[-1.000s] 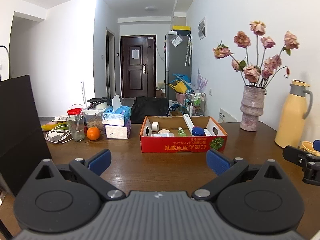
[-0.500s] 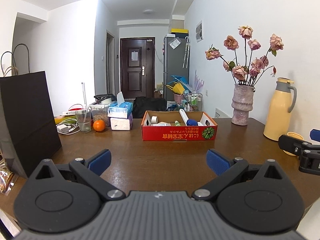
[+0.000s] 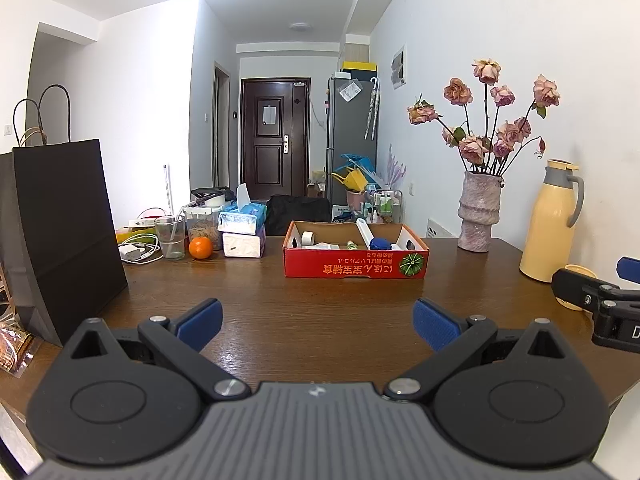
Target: Organize rigid objects
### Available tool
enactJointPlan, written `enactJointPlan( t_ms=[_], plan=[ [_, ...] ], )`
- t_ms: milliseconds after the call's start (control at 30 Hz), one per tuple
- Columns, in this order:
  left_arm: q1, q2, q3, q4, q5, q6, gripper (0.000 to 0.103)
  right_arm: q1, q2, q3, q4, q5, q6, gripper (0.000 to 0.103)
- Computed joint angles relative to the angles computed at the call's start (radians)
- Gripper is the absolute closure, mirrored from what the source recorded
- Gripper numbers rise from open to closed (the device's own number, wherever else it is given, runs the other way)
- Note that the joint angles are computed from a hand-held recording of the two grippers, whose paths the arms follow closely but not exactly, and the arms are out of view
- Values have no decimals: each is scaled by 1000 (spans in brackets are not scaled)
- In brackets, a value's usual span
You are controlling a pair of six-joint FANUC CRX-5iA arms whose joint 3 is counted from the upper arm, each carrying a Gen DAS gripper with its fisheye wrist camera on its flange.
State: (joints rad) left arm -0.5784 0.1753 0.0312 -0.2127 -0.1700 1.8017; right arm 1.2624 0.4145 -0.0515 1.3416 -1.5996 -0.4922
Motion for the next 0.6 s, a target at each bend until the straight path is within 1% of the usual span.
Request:
enactJointPlan(
  t_ms=[367, 433, 600],
  plan=[
    [0, -7, -7, 3, -2, -2, 0, 2, 1, 4, -10, -6, 4, 0],
    [2, -9, -16, 29, 5, -27, 0, 4, 2, 5, -12, -6, 3, 0],
    [2, -6, -16, 35, 5, -34, 0, 3, 1, 5, -15, -6, 3, 0]
  ],
)
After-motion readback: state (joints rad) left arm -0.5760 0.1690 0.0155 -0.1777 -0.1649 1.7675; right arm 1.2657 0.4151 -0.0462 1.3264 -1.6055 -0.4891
